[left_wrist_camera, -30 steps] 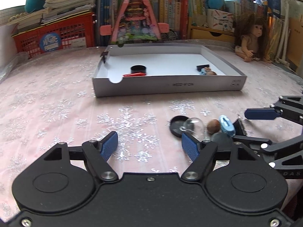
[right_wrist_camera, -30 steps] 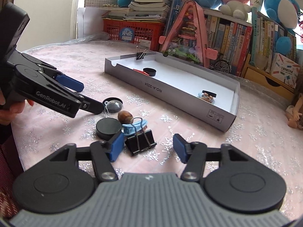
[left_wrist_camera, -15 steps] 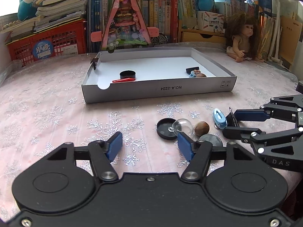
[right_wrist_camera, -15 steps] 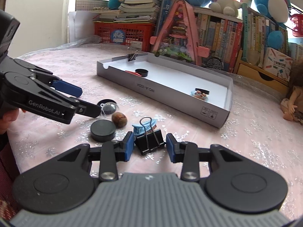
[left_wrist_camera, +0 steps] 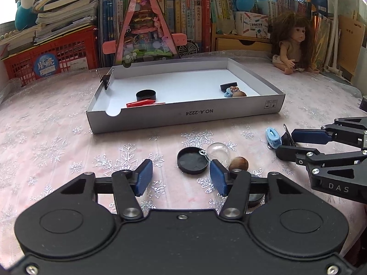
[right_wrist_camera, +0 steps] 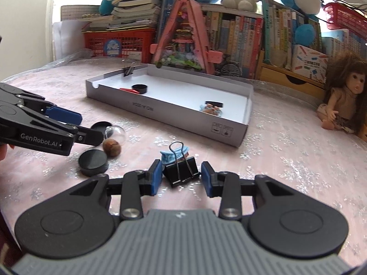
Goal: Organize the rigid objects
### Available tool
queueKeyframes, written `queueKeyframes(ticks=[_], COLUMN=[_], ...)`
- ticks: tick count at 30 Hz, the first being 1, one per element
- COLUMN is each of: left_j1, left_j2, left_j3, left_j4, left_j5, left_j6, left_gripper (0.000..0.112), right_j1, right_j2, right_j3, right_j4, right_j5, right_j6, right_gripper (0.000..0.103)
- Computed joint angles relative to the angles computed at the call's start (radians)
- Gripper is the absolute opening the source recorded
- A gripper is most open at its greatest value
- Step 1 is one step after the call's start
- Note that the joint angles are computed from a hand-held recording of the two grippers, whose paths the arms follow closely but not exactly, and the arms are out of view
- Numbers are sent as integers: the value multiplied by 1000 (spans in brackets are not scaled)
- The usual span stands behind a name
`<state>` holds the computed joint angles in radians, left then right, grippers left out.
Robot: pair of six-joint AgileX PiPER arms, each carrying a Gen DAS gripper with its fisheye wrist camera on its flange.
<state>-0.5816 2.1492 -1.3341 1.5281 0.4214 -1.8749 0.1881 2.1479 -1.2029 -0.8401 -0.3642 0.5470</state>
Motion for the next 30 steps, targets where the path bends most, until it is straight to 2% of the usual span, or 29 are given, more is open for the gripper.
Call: queueKeyframes(ticks=[3, 6, 8, 11, 15, 18, 19, 20, 21, 24, 30], left_j1=[2, 4, 3, 5, 4, 3, 3, 4, 3, 6, 13], left_j2=[16, 28, 33, 33, 31, 30, 29, 27, 26, 20, 15], left_j3=[-23, -37, -39, -37, -31, -29, -26, -23, -21, -12, -9], left_j4=[-16, -16, -1, 21, 31, 31, 34, 37, 38, 45, 36], left_j5=[3, 4, 6, -3, -2, -1, -1, -1, 0, -2, -4], left_j6=[13, 15, 2, -14, -18, -24, -31, -36, -39, -49, -49], left_gripper=[53, 53, 45, 30, 30, 30, 30, 30, 30, 30, 30], right_j1=[-12, -38, -35, -30, -28, -23, -23, -25, -24, -26, -25], right_j2=[-1, -4, -7, -5, 7, 16, 19, 20, 19, 12, -4], right_j3=[0, 9, 15, 6, -27, -41, -47, -50, -48, -33, -11], right_j4=[-1, -75, -54, -74, -197, -205, -216, -223, -212, -178, -125], right_j5=[-8, -62, -61, -44, -28, -21, -18, -19, -19, -27, -31], right_j6=[21, 100, 63, 59, 131, 118, 134, 147, 139, 110, 57], right_gripper=[44, 47, 47, 56, 63, 63, 62, 57, 44, 35, 31])
